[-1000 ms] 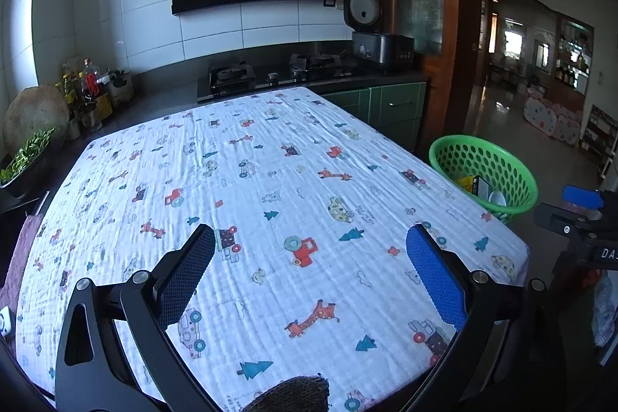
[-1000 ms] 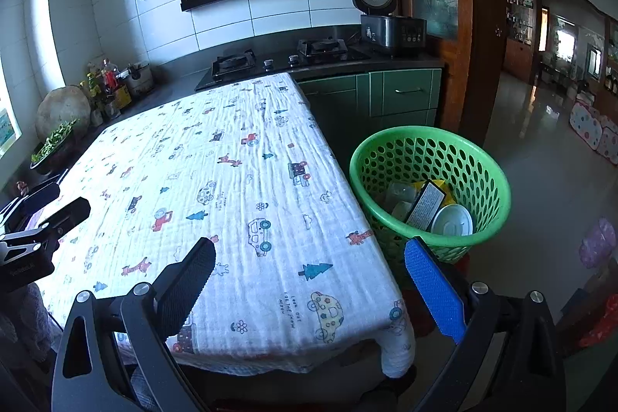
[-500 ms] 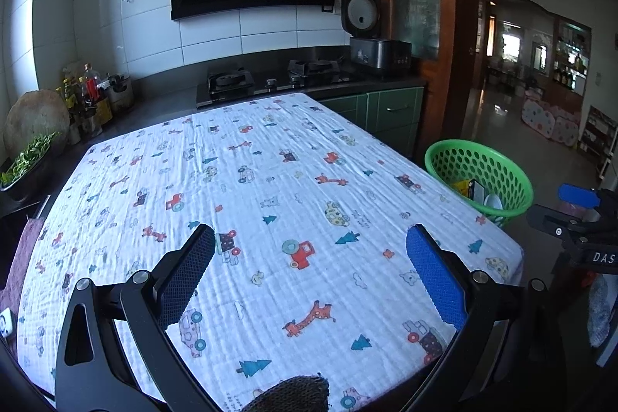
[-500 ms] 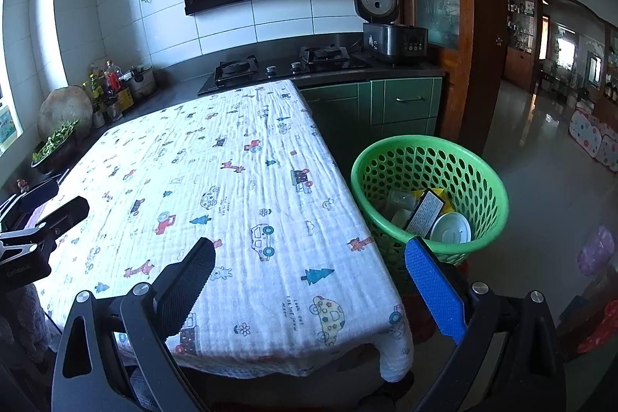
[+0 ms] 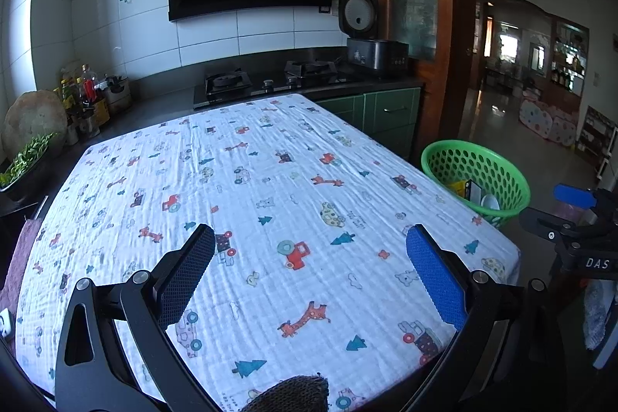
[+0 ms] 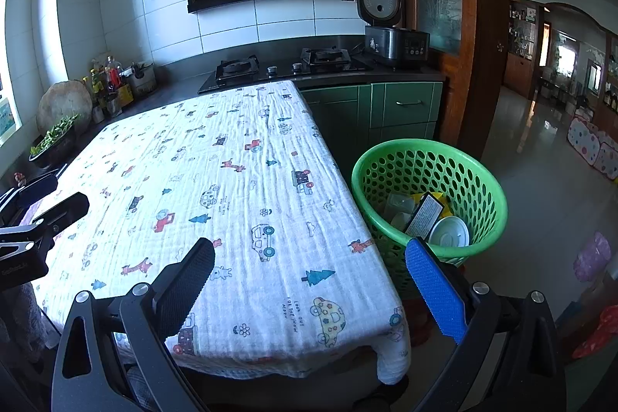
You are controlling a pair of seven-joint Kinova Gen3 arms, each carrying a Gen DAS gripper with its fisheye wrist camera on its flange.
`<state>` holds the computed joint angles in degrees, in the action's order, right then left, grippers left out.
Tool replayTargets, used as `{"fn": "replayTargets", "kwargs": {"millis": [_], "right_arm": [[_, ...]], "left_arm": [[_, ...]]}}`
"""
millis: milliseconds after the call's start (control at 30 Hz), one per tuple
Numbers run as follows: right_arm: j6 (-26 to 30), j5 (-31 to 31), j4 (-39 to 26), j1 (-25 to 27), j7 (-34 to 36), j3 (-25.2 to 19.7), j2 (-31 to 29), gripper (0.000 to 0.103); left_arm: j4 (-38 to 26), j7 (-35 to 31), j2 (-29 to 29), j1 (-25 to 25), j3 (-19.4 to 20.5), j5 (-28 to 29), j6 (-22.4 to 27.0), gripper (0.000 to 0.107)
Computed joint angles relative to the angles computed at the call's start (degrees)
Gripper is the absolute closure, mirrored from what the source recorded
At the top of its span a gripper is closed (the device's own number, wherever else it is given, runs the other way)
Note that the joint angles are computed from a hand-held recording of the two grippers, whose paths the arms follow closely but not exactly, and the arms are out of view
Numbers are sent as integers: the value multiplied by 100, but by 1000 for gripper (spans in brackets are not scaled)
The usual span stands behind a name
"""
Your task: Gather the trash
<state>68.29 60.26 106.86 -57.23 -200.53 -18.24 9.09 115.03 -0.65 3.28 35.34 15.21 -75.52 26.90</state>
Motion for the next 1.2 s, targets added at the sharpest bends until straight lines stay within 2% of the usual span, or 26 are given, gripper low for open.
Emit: {"fn": "replayTargets", "kwargs": {"millis": [1200], "right_arm": [[-119,52,74,9,-136,-5,0,7]], "left_arm": [[-30,-50,71,99,-34,-5,-2,10]]}}
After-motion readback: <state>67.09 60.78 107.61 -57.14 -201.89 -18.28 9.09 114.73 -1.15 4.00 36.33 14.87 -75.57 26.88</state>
